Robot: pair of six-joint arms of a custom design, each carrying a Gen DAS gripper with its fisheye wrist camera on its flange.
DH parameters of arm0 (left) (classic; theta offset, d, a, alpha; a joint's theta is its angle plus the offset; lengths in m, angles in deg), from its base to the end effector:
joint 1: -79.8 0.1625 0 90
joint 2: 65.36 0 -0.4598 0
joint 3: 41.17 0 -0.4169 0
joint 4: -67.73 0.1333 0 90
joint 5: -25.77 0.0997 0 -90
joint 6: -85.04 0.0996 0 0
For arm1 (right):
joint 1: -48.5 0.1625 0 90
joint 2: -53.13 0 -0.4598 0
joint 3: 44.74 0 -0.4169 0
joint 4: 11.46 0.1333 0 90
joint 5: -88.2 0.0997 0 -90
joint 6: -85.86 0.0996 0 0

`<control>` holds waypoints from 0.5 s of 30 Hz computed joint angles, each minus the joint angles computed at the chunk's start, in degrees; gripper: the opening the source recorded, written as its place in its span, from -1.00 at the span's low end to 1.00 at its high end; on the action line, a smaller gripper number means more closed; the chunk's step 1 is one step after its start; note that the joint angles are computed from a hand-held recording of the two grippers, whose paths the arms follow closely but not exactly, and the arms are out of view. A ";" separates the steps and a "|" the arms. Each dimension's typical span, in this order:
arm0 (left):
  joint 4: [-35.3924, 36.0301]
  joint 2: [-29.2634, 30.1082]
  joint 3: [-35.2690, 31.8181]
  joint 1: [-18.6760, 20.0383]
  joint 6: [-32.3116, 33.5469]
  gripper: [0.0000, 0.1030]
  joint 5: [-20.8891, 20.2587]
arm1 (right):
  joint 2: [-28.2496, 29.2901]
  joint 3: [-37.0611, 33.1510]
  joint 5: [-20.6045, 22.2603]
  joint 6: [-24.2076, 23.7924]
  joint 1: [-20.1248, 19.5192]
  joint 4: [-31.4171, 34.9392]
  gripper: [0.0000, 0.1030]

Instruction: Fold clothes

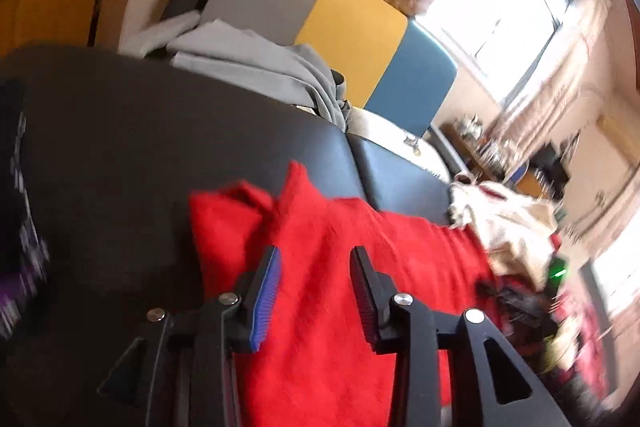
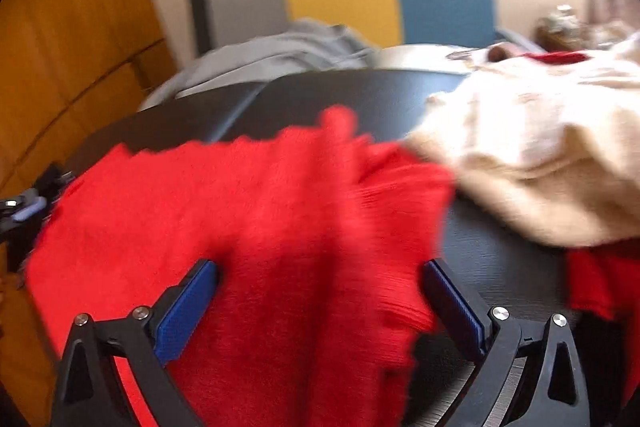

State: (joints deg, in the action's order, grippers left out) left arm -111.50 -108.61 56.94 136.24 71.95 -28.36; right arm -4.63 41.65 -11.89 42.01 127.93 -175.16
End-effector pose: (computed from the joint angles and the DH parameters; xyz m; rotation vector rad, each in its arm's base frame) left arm -0.2288 -0.6915 0.1263 0.2057 2.6034 -1.0710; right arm -0.0239 -0.7596 0.3530 0.6305 -2.4305 0.8246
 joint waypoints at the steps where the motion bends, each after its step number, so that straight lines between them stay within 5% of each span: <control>1: 2.40 0.48 -1.71 0.40 1.02 -0.29 0.56 | -0.69 0.67 0.54 0.62 0.36 -1.70 1.00; 4: 9.11 2.01 -6.39 2.31 1.71 -0.28 -2.80 | -3.95 2.92 7.01 1.09 1.11 -1.64 1.00; 8: 16.69 3.86 -10.78 4.16 0.18 -0.31 -7.55 | -4.79 1.65 12.63 -0.88 2.55 8.32 1.00; 9: 16.70 4.01 -10.70 4.04 -0.12 -0.32 -6.81 | -4.20 0.81 12.45 -0.87 2.89 10.39 1.00; 12: 15.98 4.21 -9.87 3.46 -1.37 -0.87 -3.73 | -0.91 -1.88 8.02 0.06 3.63 11.79 1.00; 15: 12.80 2.94 -6.27 3.04 -4.18 -0.88 -1.40 | 2.56 -4.89 1.46 3.19 3.40 13.13 1.00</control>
